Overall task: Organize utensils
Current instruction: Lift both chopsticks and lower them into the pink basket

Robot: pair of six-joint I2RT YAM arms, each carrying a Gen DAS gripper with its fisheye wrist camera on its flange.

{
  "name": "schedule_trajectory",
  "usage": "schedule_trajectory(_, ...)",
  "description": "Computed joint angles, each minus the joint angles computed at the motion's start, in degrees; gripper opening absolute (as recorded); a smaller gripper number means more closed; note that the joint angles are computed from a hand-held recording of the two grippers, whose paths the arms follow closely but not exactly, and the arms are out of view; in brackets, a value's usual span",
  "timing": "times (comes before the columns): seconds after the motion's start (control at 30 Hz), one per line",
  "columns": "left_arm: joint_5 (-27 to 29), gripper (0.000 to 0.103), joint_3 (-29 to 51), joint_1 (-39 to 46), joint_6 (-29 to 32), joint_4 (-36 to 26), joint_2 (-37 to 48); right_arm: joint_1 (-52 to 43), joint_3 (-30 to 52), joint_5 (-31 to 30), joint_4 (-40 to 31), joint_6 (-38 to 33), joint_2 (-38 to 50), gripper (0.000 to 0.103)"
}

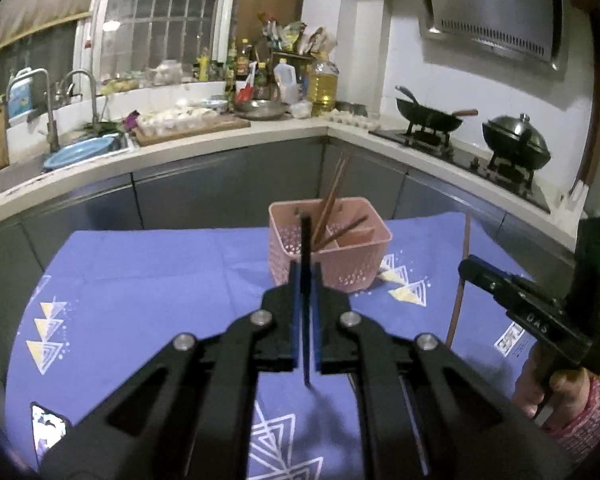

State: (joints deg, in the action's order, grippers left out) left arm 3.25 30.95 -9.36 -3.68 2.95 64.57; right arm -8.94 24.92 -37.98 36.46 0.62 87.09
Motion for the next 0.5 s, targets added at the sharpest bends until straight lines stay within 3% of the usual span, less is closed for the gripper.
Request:
schedule_trajectory(0.3, 0.4, 0.004, 2.4, 0.5, 1.0, -0.6, -0.1, 0.1, 1.6, 0.4, -1.8, 0.4, -1.9, 0.006)
schedule_trajectory(0.5, 2.8, 0.004, 13.3, 4.9, 0.9, -3.5, 1.1, 2.9, 10.1, 2.8, 0.2, 5.0, -2.0, 0.006)
